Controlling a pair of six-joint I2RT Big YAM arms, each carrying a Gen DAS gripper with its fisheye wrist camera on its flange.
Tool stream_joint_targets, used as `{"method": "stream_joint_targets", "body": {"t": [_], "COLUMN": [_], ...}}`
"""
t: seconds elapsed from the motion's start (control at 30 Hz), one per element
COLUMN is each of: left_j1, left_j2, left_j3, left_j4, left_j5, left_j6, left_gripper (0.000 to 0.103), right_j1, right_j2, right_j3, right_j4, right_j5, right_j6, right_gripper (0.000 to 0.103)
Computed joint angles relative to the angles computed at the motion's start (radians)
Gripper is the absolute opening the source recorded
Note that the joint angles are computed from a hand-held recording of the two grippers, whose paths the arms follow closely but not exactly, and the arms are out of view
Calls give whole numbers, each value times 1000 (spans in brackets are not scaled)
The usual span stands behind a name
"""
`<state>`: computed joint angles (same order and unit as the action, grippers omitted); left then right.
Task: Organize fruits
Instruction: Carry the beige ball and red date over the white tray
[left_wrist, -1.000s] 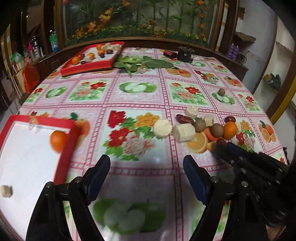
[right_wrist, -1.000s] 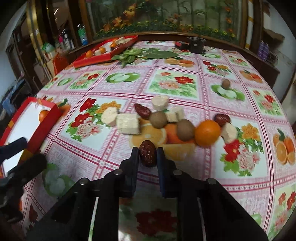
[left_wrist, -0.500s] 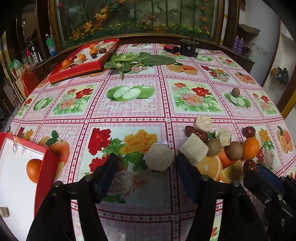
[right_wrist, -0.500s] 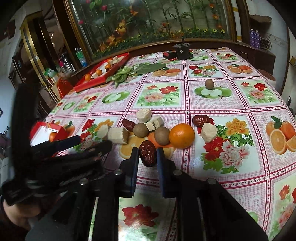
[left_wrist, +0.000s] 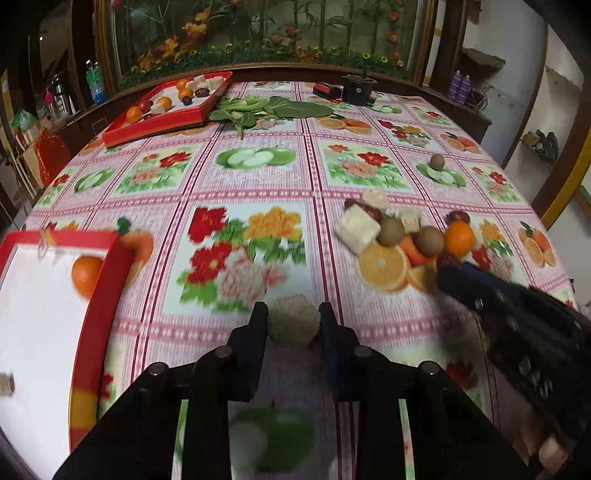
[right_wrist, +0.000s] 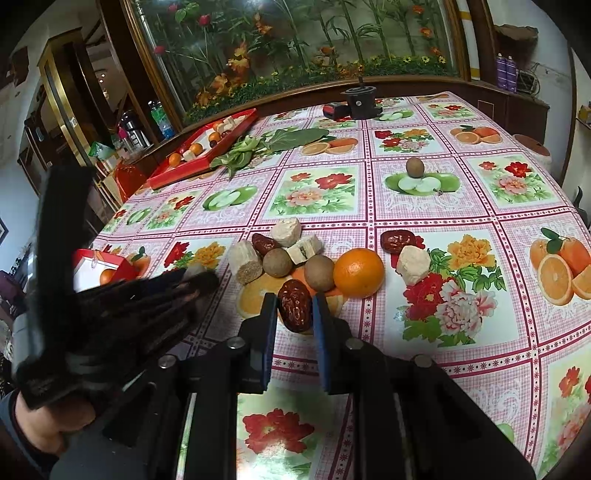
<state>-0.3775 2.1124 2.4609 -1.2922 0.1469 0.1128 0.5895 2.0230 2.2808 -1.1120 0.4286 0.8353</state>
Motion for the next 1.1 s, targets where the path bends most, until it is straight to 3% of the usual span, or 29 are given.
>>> {"method": "stream_joint_targets", "body": {"t": [0.2, 0.43, 0.73, 1.1], "left_j1": [19, 38, 69, 110], "left_j2": [-149, -257, -327, -355], "left_j3": [-227, -366, -441, -466], "left_j4": [88, 151, 182, 193], "left_j5": [18, 55, 85, 89], "left_j6": [7, 12, 17, 4], "left_gripper": [27, 27, 27, 27], "right_j1": [5, 73, 154, 195], "right_j2": [31, 18, -8, 41], "right_j3": [53, 89, 99, 191], "right_j4": [-60, -144, -209, -263], "right_j5": [5, 71, 153, 173], "right_j6": [1, -1, 58, 76], "right_gripper": [21, 21, 21, 21]}}
